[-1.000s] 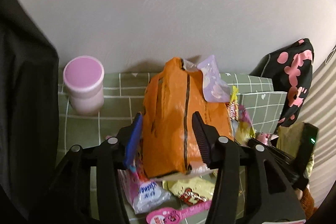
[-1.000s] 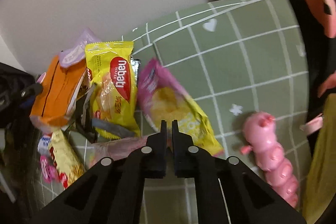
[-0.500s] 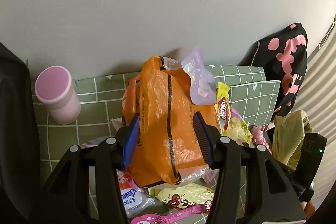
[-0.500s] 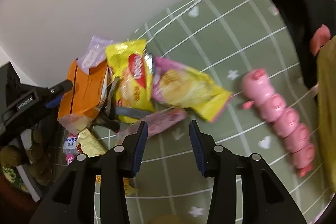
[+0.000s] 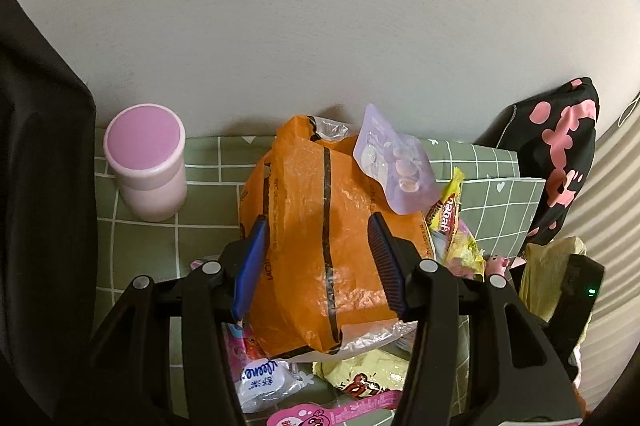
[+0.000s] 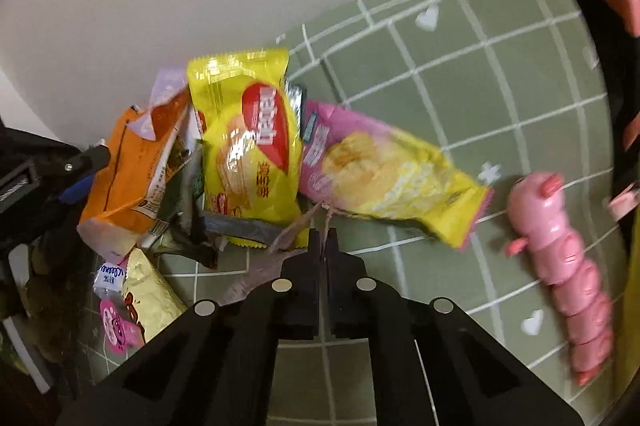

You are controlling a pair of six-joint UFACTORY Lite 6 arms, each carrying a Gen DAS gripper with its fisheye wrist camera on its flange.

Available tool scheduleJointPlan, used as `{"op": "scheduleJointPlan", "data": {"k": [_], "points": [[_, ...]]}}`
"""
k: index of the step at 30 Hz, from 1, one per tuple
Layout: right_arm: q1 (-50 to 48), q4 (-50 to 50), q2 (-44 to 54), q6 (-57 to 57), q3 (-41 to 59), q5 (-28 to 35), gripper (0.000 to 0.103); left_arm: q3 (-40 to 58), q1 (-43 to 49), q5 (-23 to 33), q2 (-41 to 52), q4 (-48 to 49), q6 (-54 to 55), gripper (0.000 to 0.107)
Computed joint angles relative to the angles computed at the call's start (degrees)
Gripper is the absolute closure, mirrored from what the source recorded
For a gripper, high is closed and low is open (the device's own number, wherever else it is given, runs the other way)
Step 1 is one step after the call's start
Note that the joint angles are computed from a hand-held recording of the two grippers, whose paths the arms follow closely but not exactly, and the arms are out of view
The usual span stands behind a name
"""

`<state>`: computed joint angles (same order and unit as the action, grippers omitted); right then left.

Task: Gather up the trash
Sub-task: 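Grasp the pink wrapper strip with the right while the left lifts the orange bag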

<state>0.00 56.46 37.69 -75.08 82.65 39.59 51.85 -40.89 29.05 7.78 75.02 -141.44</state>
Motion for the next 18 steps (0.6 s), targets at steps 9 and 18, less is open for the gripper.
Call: {"op": "scheduleJointPlan", "data": {"k": [9,18], "points": [[-11.05,1.16,-6.99,-4.23,2.13,7.24,0.099,9.17,-3.7,6.77,0.35,-8.34,12.93,0.106],[-16.62,2.66,-11.64,-6.34,8.8,13.74,0.099,30.19,-11.72,19.31,3.84,-8.95,27.84,0.106]]}}
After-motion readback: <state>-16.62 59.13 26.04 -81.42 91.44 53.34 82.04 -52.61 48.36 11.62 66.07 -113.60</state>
